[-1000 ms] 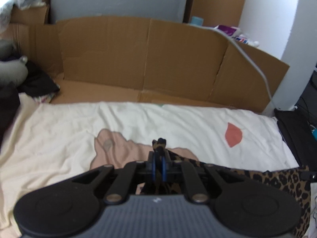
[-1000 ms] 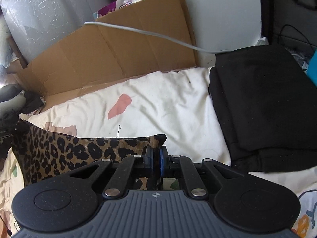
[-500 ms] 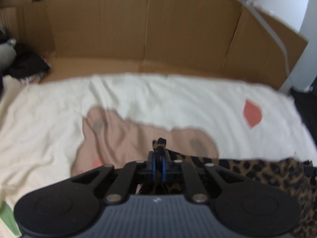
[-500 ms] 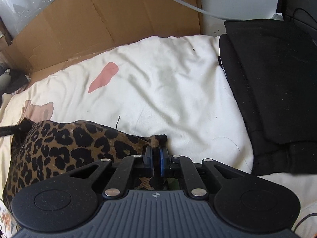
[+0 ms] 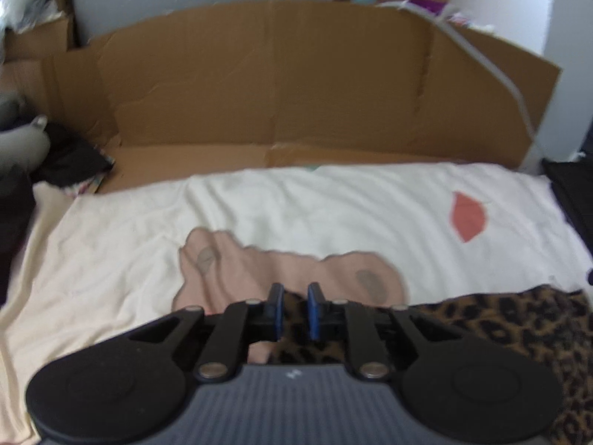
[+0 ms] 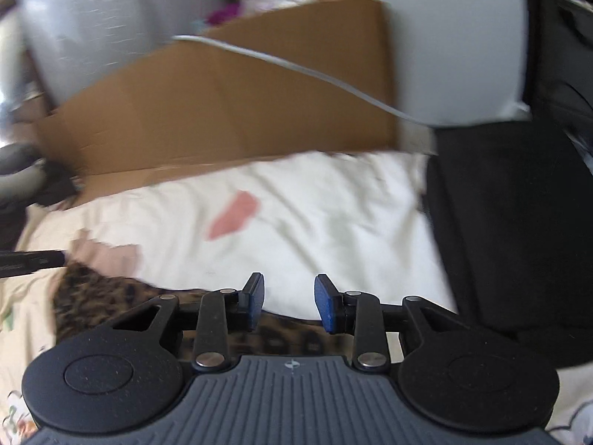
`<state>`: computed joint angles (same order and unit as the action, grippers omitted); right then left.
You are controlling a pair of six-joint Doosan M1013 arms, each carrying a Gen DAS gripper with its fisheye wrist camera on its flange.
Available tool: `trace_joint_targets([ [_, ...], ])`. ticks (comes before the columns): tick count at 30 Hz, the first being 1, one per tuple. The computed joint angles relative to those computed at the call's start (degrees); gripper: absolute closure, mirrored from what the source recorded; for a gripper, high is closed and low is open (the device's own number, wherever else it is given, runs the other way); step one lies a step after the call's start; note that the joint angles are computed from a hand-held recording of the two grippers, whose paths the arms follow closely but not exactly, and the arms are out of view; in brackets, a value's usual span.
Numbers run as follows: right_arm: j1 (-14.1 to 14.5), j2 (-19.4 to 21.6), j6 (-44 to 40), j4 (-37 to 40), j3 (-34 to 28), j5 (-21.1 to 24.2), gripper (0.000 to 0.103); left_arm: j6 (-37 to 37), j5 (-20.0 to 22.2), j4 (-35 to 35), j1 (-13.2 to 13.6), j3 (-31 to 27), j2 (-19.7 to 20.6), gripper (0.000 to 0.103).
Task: Fold clothes
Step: 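Open both grippers and press the folded garment flat on the sheet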
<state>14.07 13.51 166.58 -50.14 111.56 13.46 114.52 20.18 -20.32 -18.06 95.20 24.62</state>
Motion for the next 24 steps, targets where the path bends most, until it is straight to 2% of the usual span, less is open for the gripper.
trace_joint_targets([
  [2, 0.4, 0.2, -7.5, 6.8, -0.5, -2.4, 0.07, 8.1, 1.9, -9.2, -0.1, 0.4, -0.6, 0.09],
  [4, 1.2, 0.6, -13.8, 11.7, -1.0, -3.9, 0.071, 13.7, 3.6, -15.2, -0.7, 1.1, -1.1, 0.092],
  [9, 2.5, 1.8, -28.9, 23.9, -1.8, -5.3, 0.075, 24.1, 4.9, -23.2, -2.4, 2.8, -1.8, 0.096],
  [12, 3.1, 2.8, -32.2, 24.8, -2.4, -5.0, 0.078, 26.2, 5.4, -25.4, -2.9, 3.0, -1.4, 0.096],
  [16, 3.0, 4.6, -40.7, 31.8, -3.8, -2.3, 0.084, 27.2, 6.1, -25.3, -3.3, 2.9, -0.6, 0.097],
  [18, 2.6, 5.4, -47.7, 38.4, -4.4, -1.4, 0.086, 27.4, 7.2, -25.5, -3.3, 2.6, 0.3, 0.098],
  [24, 2.2, 6.5, -49.2, 38.4, -5.9, 0.2, 0.091, 24.4, 8.1, -21.9, -3.4, 1.1, 2.2, 0.098],
])
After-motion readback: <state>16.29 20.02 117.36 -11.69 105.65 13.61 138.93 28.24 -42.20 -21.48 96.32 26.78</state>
